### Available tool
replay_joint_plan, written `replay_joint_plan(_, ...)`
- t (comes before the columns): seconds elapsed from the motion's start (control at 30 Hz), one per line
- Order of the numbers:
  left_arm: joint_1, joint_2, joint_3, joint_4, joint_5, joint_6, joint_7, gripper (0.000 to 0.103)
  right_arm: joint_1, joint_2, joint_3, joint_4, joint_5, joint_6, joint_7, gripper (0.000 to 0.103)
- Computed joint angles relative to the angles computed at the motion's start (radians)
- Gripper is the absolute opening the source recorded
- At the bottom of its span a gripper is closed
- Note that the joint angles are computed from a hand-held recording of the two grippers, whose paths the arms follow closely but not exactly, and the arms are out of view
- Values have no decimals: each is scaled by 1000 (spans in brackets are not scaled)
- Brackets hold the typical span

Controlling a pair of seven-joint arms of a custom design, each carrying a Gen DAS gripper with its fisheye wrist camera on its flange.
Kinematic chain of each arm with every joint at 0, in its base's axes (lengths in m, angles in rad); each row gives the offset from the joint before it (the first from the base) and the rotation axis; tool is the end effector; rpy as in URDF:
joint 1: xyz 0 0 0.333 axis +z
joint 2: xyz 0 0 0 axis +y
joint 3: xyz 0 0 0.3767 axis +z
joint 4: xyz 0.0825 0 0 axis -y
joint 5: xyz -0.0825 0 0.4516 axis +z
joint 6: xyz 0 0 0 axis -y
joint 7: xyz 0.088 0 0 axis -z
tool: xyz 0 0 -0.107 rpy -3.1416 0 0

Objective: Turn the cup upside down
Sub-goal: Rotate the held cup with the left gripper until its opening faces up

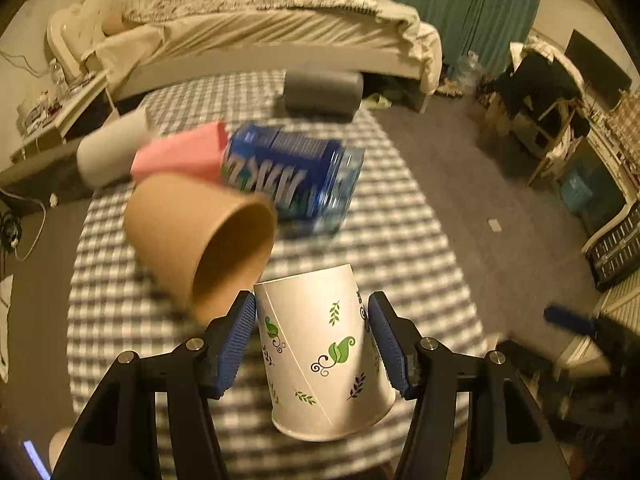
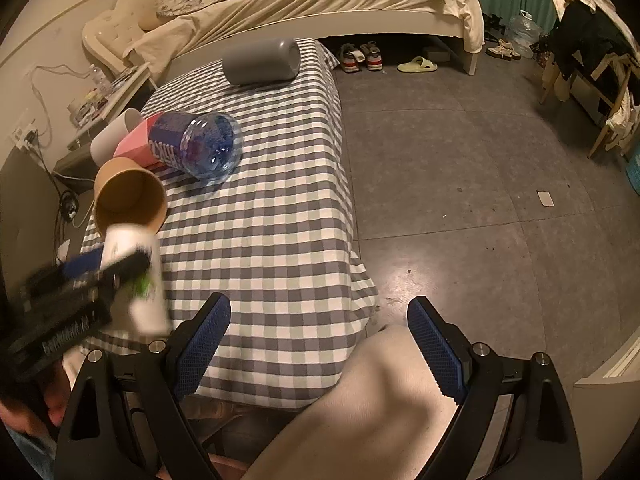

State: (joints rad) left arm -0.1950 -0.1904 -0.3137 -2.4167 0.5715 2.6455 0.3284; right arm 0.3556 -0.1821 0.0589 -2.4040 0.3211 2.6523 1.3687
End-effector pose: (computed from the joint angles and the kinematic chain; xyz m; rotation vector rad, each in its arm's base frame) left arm 0.4635 -0.2786 0.4375 -2.1472 1.6266 -0.5799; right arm 0.5029 0.2126 0.4486 -2.2095 1.5182 -0.1552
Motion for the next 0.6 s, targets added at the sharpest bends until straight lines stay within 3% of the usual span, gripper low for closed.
replay_joint_plan(0.1,37,37,-26,26,157,25,-118,60,-1,-8,1,-7,-7,3,1,90)
replay_joint_plan(0.2,33,58,-25,26,288,31,-202,60,-9,-10,1,-13,-23,7,16,90)
replay_joint_plan(0.37,-3,45,-7,-24,297,56,-222,59,-26,-7,-3,-16,-50,7,51,90)
replay_joint_plan(0.47,-17,19,2,-51,245,71,-188,59,-30,-4,-5,-13,-55,12,64,90)
replay_joint_plan(0.57,-46,21,36,-44,51,61,-8,61,-29,-1,-4,-8,-58,11,65,90)
replay_joint_plan(0.6,-61,26,51,-32,-46,39,73,70,-26,-1,-3,-8,-56,11,63,90)
